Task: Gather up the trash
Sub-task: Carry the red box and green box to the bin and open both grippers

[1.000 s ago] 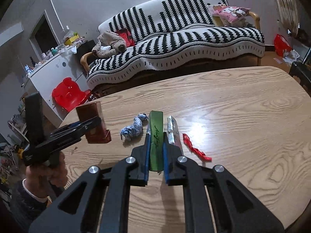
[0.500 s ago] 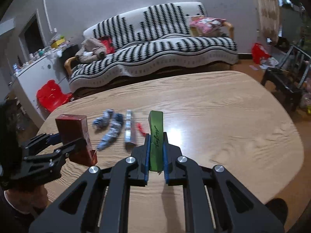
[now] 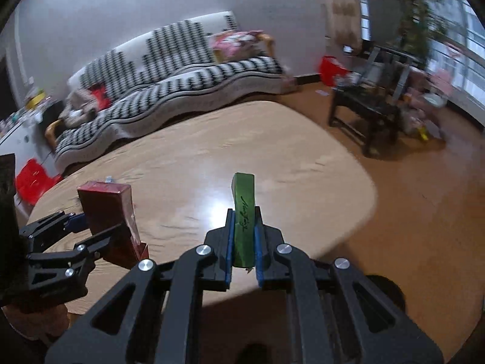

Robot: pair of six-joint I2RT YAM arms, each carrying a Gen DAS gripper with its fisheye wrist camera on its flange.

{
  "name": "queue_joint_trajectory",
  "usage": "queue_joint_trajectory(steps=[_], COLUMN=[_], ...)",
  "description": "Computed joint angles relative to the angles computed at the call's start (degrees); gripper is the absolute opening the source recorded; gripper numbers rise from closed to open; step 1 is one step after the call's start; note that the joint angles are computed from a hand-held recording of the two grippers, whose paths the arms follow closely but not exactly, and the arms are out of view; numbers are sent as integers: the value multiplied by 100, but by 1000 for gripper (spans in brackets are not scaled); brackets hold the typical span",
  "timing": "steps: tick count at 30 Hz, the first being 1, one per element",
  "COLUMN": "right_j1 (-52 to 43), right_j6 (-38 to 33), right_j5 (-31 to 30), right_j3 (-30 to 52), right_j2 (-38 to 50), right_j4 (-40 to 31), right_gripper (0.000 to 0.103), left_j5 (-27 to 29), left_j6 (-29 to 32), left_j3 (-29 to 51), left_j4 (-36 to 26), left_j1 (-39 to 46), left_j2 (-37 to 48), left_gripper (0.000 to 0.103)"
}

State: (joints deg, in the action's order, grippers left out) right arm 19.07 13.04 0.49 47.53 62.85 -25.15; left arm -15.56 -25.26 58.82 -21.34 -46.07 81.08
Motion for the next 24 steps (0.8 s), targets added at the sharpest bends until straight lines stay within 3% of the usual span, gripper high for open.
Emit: queue_joint_trajectory(steps=[8,17,24], right_j1=[-2420,-4891,-5376], right_j6=[-799,-1859,-2109], right_j5=[-922,-1583,-1632], right_j3=[-806,-1070,-1159], right_j2=[-1060,-546,-448], right_j4=[-734,-1352,-1374], right_gripper=[12,12,12], left_j5=[373,1071,1389], left_j6=[-139,-182,-271], left_j3=[1057,2389,2993], left_j4=[534,464,358], left_j1=[-1002,-1458,-1409], left_j2=[1582,3192,3845], left_gripper=[57,57,57])
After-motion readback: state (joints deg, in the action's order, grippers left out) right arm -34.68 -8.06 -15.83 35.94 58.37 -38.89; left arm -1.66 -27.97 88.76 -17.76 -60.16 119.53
